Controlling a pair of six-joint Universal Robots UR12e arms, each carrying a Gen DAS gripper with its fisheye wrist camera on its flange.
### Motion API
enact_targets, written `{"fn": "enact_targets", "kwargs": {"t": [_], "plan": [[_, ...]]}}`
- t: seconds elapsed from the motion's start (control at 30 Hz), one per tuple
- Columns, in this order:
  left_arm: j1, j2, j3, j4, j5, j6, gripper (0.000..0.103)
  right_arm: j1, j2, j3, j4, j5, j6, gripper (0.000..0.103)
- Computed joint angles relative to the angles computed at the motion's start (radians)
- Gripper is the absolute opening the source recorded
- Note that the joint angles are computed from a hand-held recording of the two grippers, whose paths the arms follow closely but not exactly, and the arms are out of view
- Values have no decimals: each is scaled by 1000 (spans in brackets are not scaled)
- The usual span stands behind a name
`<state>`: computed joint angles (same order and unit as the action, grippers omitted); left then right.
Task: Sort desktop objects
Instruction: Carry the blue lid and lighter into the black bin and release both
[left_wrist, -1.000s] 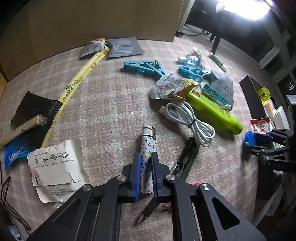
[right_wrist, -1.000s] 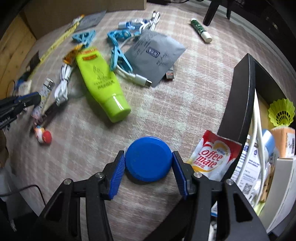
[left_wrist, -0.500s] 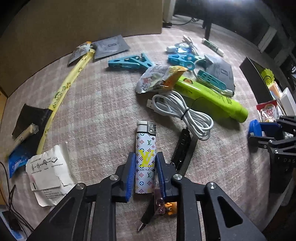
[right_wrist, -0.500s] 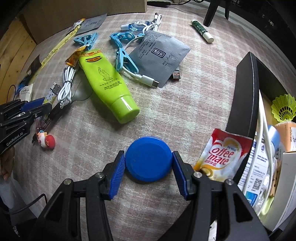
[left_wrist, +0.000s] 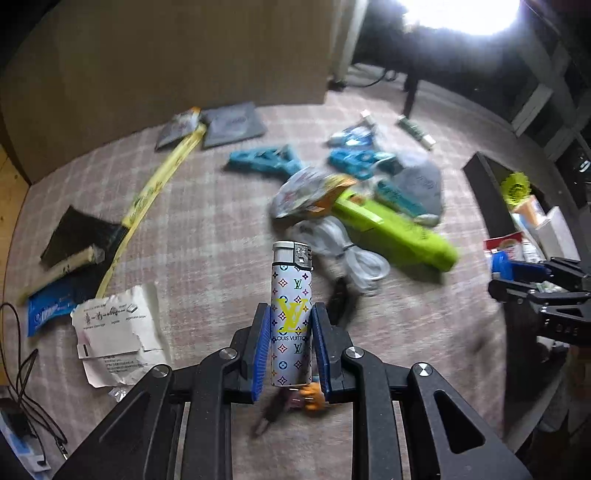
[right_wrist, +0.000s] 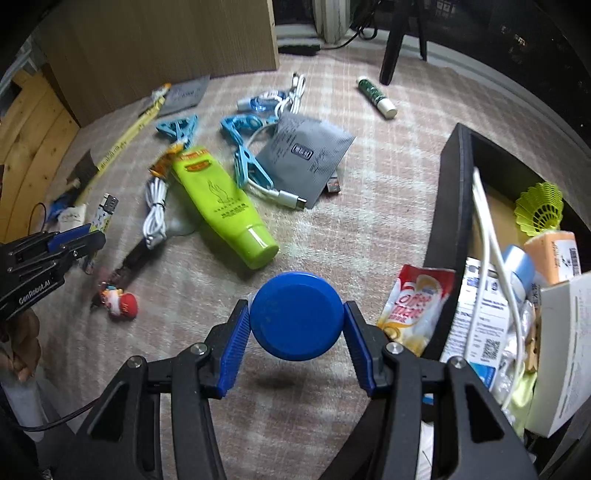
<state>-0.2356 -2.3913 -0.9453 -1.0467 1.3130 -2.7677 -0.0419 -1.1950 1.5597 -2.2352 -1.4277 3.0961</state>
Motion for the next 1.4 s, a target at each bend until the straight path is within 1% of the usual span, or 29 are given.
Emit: {"fn": "enact_targets", "kwargs": {"t": [0.03, 0.1, 0.13, 0.17, 0.23, 0.33, 0.37, 0.43, 0.63, 0.77, 0.97, 1.1, 1.2, 1.4], "plan": [[-3, 6, -5, 3, -13, 6, 21, 12, 18, -16, -10, 3, 22, 49], [-7, 10, 4, -6, -31, 20, 21, 23, 27, -18, -41, 0, 61, 49], [-11, 15, 1, -7, -43, 27, 21, 38, 55, -34, -67, 0, 85, 49], [-14, 23, -4, -11, -55, 38, 21, 41, 55, -29, -78, -7, 101, 49], [-30, 34, -13, -9, -75, 51, 21, 32, 26, 5, -101, -10, 118, 49], [-47, 64, -47, -14, -114, 96, 21, 17, -6, 51, -140, -14, 147, 49], [-54, 71, -56, -17, -125, 111, 21, 11, -20, 70, -153, -26, 158, 49], [-70, 91, -76, -34, -151, 148, 21, 2, -40, 100, -173, -44, 177, 49], [-122, 128, -123, -86, -201, 251, 21, -49, -131, 212, -199, -85, 234, 49], [-151, 148, -151, -116, -214, 309, 21, -87, -188, 282, -222, -111, 286, 49], [-189, 170, -183, -132, -212, 366, 21, -133, -244, 353, -243, -142, 353, 49], [-206, 181, -199, -132, -205, 379, 21, -153, -264, 380, -248, -150, 383, 49], [-216, 187, -209, -125, -198, 384, 21, -163, -273, 392, -250, -152, 389, 49], [-228, 190, -211, -120, -187, 370, 21, -172, -277, 398, -256, -151, 393, 49]]}}
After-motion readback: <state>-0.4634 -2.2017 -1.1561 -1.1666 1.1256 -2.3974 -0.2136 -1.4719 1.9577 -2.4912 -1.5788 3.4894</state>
